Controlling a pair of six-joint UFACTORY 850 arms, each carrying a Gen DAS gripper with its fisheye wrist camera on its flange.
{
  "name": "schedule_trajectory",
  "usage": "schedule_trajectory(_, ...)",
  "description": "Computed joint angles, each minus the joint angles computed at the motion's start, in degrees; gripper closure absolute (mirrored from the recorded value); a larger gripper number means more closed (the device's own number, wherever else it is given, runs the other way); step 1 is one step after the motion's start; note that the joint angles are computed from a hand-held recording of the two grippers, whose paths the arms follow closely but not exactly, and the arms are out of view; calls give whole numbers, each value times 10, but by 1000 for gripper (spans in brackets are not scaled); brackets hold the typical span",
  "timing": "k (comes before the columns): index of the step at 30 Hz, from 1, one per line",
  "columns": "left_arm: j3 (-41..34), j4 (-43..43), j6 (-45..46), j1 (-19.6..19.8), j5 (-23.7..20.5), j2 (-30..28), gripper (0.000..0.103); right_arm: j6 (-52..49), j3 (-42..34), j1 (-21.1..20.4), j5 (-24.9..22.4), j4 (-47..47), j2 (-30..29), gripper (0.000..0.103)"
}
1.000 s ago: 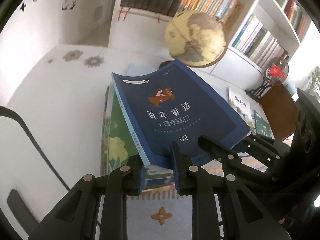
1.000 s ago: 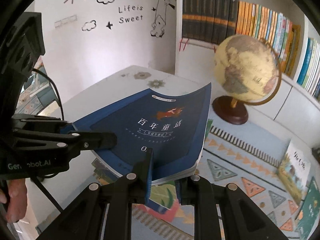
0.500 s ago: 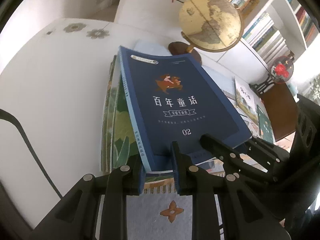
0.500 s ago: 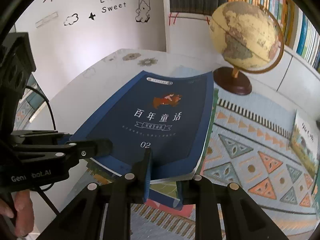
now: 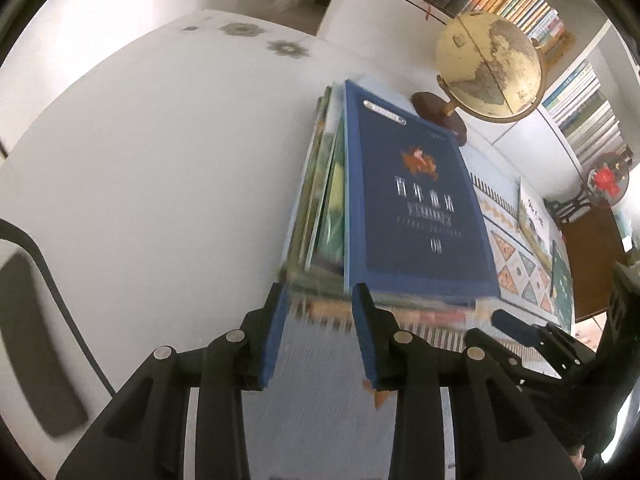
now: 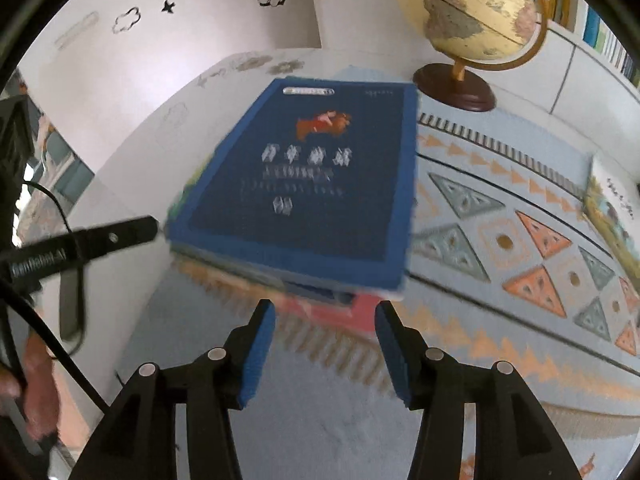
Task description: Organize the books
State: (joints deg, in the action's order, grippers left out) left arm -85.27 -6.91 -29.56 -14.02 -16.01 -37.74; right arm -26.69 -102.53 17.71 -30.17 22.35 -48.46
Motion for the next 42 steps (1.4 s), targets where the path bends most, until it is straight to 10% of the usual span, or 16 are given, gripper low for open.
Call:
schedule_trajectory(10,40,151,-160,-99,10,59,64,-39,252,-62,92,45,181,53)
schedule_trajectory(15,24,362,-321,-175,12,77,23,-25,340,-105,123,55,262,52)
schedule_trajectory(25,-58,476,-389,-264,-22,64,22,-114,459,-188,140,199,409,51)
schedule_trajectory(33,-171,345,-160,-286,-39,-12,8,-172,459,-232,99,293,401,46)
schedule_trajectory(42,-465,171,-2,-251,-176,-211,8,-3,319,-259,81,127,267,46)
